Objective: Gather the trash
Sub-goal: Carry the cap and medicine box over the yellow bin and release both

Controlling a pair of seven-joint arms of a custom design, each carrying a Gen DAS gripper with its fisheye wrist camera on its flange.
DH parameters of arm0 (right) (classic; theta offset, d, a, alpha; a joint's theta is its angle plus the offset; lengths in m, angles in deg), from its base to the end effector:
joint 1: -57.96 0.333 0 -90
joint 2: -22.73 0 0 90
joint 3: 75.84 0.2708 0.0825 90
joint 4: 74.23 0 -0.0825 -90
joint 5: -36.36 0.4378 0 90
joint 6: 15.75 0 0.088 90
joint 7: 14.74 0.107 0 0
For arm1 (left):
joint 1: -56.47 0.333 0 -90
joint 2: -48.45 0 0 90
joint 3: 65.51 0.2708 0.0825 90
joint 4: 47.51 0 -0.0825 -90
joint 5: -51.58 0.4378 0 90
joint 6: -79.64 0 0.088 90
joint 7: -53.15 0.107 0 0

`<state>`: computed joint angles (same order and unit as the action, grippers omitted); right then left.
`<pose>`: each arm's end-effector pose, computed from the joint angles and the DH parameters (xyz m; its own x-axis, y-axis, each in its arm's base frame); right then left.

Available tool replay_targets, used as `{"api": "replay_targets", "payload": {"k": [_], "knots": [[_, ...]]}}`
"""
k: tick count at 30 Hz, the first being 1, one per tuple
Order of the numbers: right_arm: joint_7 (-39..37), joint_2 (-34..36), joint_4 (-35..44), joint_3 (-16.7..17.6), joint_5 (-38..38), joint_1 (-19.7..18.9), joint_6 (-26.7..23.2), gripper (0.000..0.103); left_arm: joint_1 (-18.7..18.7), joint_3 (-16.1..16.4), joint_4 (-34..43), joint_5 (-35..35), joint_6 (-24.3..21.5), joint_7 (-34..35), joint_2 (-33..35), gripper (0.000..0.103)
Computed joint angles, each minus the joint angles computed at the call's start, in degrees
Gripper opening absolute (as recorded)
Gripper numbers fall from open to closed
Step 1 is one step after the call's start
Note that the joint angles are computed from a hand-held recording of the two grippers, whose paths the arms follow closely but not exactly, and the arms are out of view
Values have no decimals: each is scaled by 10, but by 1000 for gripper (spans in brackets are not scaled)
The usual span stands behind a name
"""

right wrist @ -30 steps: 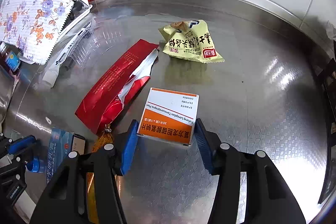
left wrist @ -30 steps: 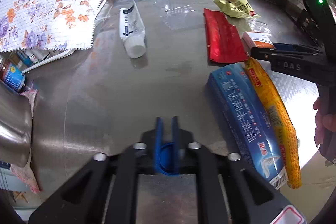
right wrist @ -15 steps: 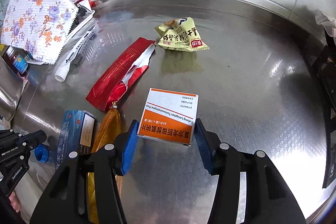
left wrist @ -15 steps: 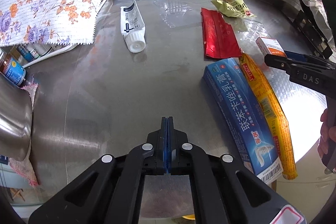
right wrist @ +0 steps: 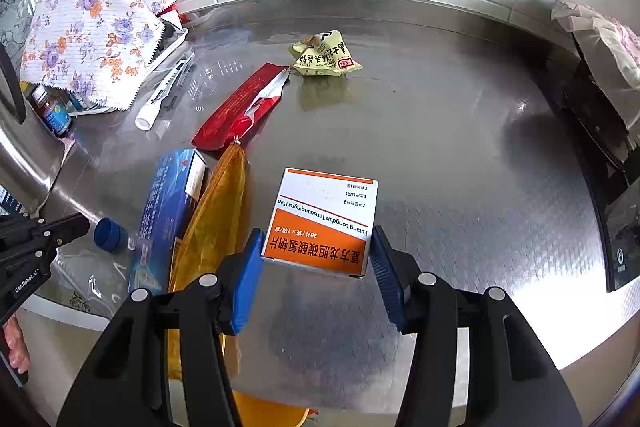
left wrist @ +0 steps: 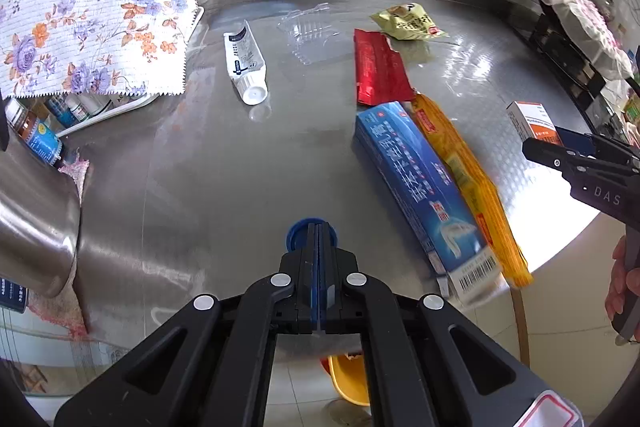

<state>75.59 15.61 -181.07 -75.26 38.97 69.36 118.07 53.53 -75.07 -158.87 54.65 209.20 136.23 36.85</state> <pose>0.6127 0.1310 0.5801 0.1951 -0.9797 -0.0469 -0.8175 -0.1360 -0.5597 0.5868 -0.1347 0.5711 -0.1188 -0.9926 -0.0261 -0.8588 0.1159 -0.4991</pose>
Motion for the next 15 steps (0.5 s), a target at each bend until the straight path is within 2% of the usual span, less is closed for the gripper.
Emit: {"api": "replay_targets", "payload": {"k": [15], "knots": [[24, -233, -226, -6, -18, 25, -8, 54, -14, 0, -162, -54, -6, 67, -168, 1]]}}
